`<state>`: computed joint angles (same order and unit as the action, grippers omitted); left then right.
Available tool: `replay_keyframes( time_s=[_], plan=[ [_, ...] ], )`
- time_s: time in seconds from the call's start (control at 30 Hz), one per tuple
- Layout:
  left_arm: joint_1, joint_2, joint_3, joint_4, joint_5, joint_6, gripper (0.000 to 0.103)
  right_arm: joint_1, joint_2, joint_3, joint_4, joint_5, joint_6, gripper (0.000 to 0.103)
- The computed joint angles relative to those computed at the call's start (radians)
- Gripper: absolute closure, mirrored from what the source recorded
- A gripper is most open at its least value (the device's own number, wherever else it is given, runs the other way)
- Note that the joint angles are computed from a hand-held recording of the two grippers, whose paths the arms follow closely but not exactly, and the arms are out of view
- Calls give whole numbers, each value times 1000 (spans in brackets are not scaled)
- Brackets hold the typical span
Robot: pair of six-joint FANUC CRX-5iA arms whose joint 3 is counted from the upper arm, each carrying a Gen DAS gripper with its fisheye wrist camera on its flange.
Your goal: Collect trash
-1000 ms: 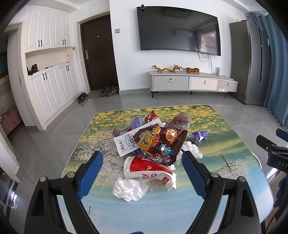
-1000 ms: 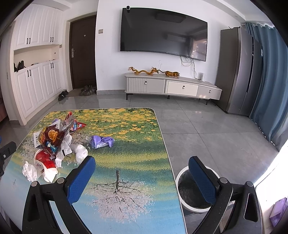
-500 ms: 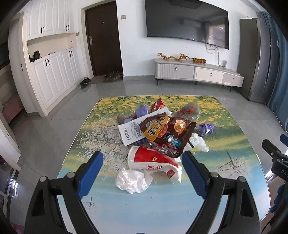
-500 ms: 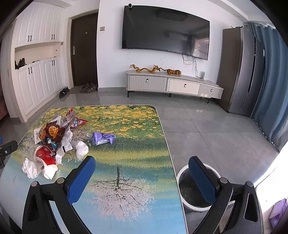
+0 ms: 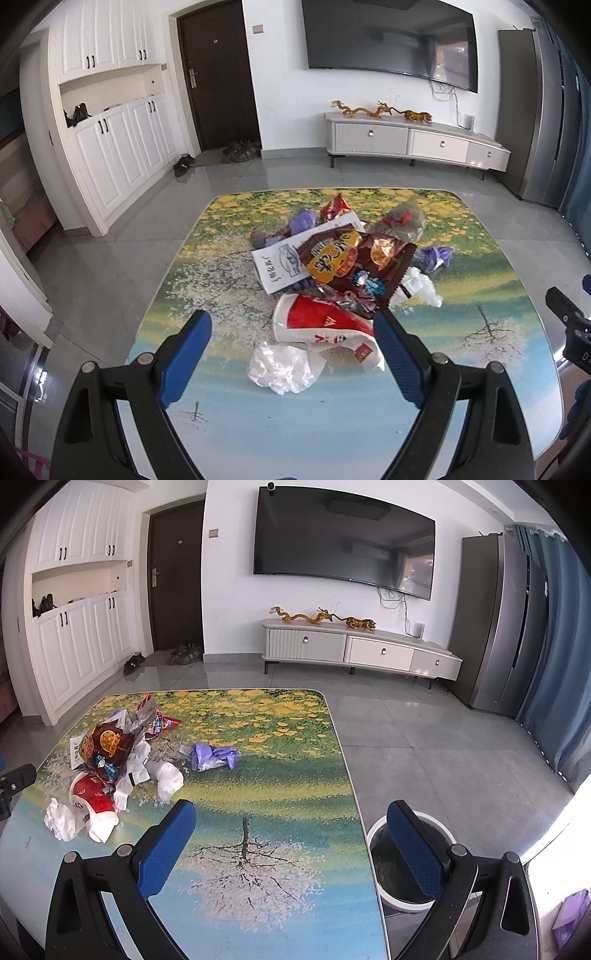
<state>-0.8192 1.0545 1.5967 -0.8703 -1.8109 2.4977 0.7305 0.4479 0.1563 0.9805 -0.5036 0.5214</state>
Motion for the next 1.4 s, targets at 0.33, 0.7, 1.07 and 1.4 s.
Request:
replay_keyframes(
  time_s=[0.33,0.7,1.07,1.4],
  plan=[
    [-24,-27,-33,-112,-45,32,14,6,12,23,-54,5,58,0],
    [-21,-110,-161,-133,-40,114,14,15,35,59,-125,0,135,0],
    [-15,-116,-176,-114,-27,123,14,21,49,84,-174,-14,189,0],
    [3,-155,-256,-63,16,160,14,28,61,115,-251,-17,276,0]
  ],
)
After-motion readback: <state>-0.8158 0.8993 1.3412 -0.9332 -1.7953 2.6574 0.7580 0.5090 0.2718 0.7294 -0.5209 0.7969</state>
